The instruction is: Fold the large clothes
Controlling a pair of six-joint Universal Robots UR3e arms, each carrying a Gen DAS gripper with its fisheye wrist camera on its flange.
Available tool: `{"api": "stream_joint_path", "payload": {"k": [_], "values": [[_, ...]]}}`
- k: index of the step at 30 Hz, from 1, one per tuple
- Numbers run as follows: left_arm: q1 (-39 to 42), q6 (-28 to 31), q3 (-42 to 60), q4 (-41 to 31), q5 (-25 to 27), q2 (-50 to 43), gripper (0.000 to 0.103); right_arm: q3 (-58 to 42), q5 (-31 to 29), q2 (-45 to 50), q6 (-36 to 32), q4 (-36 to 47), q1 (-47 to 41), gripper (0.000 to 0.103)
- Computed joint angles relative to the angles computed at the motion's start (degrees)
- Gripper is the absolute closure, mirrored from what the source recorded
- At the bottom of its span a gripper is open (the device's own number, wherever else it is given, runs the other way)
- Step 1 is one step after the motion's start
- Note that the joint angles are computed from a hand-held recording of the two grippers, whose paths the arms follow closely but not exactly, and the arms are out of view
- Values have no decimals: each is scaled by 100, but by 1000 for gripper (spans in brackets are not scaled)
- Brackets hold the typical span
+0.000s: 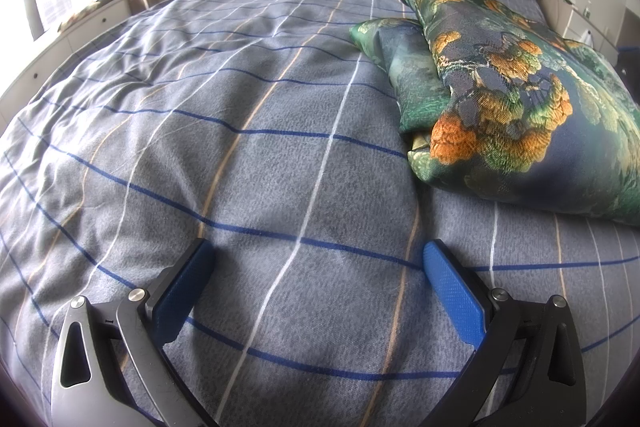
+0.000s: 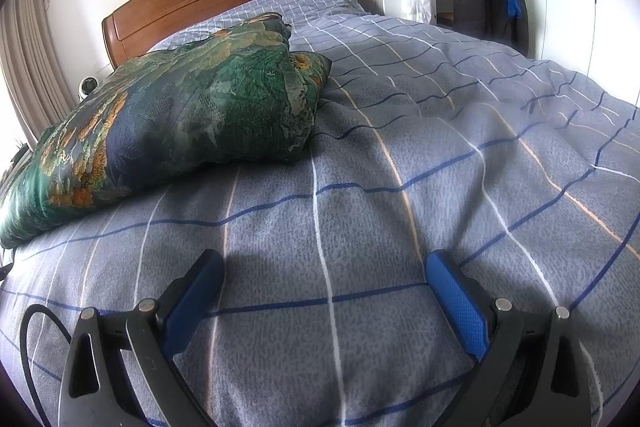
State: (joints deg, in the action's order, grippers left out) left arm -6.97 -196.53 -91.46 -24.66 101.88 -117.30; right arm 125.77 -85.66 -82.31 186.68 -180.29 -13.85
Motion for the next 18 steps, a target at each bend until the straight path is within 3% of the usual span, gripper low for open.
{"api": "stream_joint_path", "payload": {"k": [18], "values": [[2,2,7,0,0,-5,0,4,-31,4,19,-16,20,3]]}}
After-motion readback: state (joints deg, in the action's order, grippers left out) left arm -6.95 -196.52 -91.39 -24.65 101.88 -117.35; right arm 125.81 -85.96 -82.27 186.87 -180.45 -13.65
